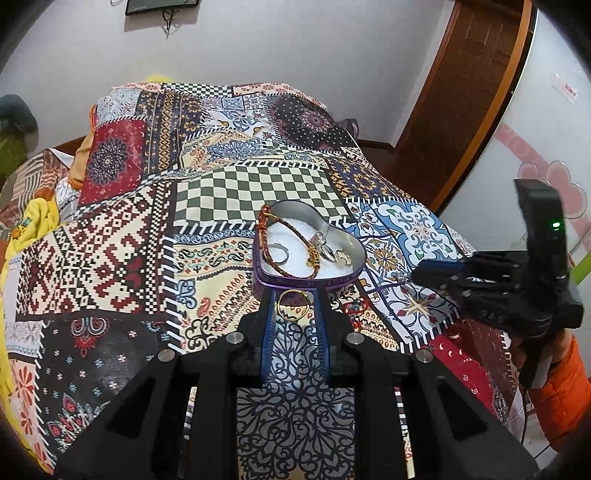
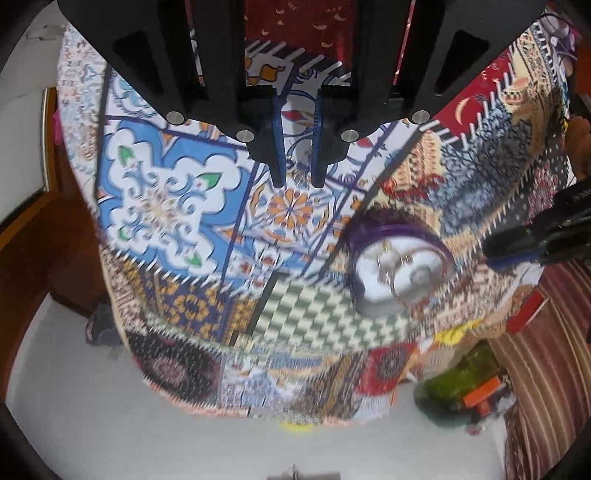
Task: Organize jewelry
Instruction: 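Carry the gold ring with the left tool toward the tin while the right tool carries its ring, then open the left tool over the tin while the right tool releases its silver ring inside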
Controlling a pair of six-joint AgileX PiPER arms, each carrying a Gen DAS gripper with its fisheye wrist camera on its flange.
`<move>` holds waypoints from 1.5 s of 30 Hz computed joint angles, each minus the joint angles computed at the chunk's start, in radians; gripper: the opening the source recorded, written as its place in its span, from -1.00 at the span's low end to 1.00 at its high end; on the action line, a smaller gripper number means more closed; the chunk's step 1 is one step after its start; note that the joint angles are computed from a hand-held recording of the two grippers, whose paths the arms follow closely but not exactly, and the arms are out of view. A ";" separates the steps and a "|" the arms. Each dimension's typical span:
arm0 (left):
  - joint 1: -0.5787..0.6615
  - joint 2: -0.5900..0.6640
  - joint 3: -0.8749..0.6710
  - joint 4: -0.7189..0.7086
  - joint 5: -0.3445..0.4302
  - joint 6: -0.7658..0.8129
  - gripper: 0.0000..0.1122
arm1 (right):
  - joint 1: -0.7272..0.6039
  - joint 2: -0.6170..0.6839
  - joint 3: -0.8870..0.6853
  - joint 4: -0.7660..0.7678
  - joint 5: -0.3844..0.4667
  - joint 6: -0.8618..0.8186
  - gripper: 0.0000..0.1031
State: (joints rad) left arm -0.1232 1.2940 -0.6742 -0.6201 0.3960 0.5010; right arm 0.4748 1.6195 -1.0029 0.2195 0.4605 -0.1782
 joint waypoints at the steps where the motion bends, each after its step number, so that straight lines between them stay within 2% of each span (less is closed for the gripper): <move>1: -0.006 0.004 0.001 0.002 -0.004 -0.003 -0.65 | -0.002 0.017 -0.008 0.013 0.004 -0.016 -0.76; 5: -0.025 0.026 0.002 0.026 -0.024 -0.022 -0.65 | 0.001 0.049 -0.029 0.004 0.005 -0.022 -0.76; 15: -0.010 0.046 0.006 -0.021 -0.028 0.026 -0.65 | 0.004 0.100 -0.069 -0.001 0.006 -0.029 -0.76; 20: -0.001 0.025 0.001 -0.016 -0.021 0.024 -0.65 | -0.019 0.093 -0.070 0.094 0.011 -0.100 -0.82; 34: 0.037 -0.010 -0.053 -0.043 0.018 0.061 -0.65 | -0.022 -0.071 -0.082 0.093 -0.004 -0.068 -0.82; 45: 0.008 0.066 -0.107 -0.065 0.002 0.099 -0.65 | 0.037 -0.013 -0.158 0.173 -0.015 -0.119 -0.82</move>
State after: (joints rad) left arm -0.1157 1.3602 -0.7812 -0.6851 0.3982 0.5997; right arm 0.5119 1.6065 -1.1607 0.3930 0.4458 -0.2977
